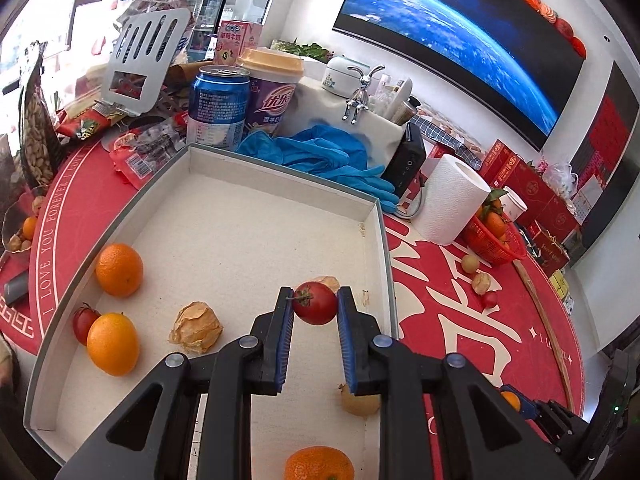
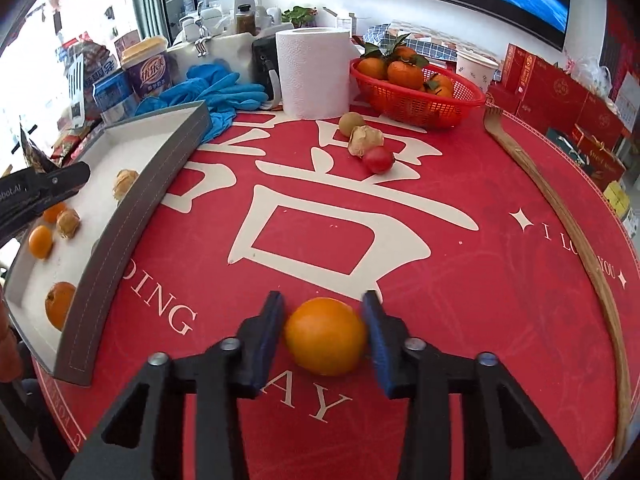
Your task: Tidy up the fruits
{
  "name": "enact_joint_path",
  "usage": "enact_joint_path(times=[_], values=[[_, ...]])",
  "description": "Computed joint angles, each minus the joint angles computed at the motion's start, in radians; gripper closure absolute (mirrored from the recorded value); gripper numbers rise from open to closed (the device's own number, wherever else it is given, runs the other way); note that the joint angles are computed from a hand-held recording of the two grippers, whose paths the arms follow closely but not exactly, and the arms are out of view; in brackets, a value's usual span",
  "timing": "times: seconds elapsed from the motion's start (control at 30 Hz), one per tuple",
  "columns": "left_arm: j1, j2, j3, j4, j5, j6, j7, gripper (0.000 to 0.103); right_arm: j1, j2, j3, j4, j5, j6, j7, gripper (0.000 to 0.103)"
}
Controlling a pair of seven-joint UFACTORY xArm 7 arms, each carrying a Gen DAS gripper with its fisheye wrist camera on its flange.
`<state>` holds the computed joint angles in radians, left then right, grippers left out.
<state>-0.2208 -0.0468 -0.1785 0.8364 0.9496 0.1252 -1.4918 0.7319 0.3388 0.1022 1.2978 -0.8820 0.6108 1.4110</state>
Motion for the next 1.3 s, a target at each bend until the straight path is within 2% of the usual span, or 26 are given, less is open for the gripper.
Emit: enact_joint_path(times=[0.1,0.2,0.33,0.47,0.7,0.83,0.93,1.0,1.03,1.07,1.1,1.13,1.17,1.2,1.27,1.3], values=[[0.004,-0.006,0.003,-0.008,-0.006,-0.005,0.002,0.079,-0.007,0.001,0.006,0.004,0.023,-0.016,-0.013,0.065],[0.012,-0.01,0.003,-0.015,-0.015,-0.012,0.005,0.079,-0.023,0.011,0.01,0.019,0.069,-0.073,-0.039,0.065],[0.021,-0.013,0.003,-0.023,-0.047,-0.011,0.025,0.079,-0.011,0.054,0.005,0.107,0.115,-0.104,-0.107,0.065],[0.028,-0.018,0.004,-0.038,-0.097,-0.006,0.06,0.079,0.001,0.135,0.008,0.233,0.205,-0.14,-0.22,0.065],[0.051,-0.032,-0.004,-0.06,-0.119,0.011,0.068,0.079,0.0,0.307,0.035,0.476,0.408,-0.176,-0.414,0.065],[0.055,-0.026,-0.006,-0.059,-0.127,0.02,0.082,0.079,-0.012,0.394,0.06,0.61,0.524,-0.173,-0.508,0.065],[0.054,-0.024,-0.013,-0.048,-0.093,0.048,0.056,0.078,-0.007,0.461,0.068,0.717,0.591,-0.144,-0.573,0.065],[0.049,-0.023,-0.014,-0.042,-0.077,0.06,0.045,0.071,-0.006,0.511,0.078,0.793,0.637,-0.116,-0.619,0.065],[0.047,-0.024,-0.018,-0.035,-0.047,0.076,0.022,0.061,-0.004,0.533,0.078,0.825,0.659,-0.106,-0.632,0.065],[0.045,-0.027,-0.025,-0.026,-0.006,0.104,-0.012,0.044,-0.003,0.548,0.078,0.846,0.682,-0.096,-0.643,0.065],[0.038,-0.032,-0.03,-0.019,0.015,0.138,-0.032,0.035,-0.004,0.561,0.08,0.862,0.704,-0.088,-0.656,0.063],[0.035,-0.037,-0.031,-0.017,0.048,0.15,-0.064,0.024,-0.006,0.559,0.077,0.859,0.723,-0.086,-0.666,0.057],[0.036,-0.043,-0.031,-0.016,0.089,0.153,-0.105,0.023,-0.002,0.555,0.065,0.854,0.736,-0.083,-0.666,0.042],[0.033,-0.044,-0.03,-0.015,0.099,0.163,-0.118,0.023,0.006,0.539,0.044,0.831,0.742,-0.094,-0.658,0.034],[0.027,-0.038,-0.018,-0.014,0.077,0.155,-0.104,0.023,0.009,0.494,0.023,0.757,0.759,-0.154,-0.667,0.034],[0.025,-0.036,-0.012,-0.017,0.061,0.141,-0.097,0.023,0.023,0.469,-0.006,0.727,0.751,-0.16,-0.651,0.025]])
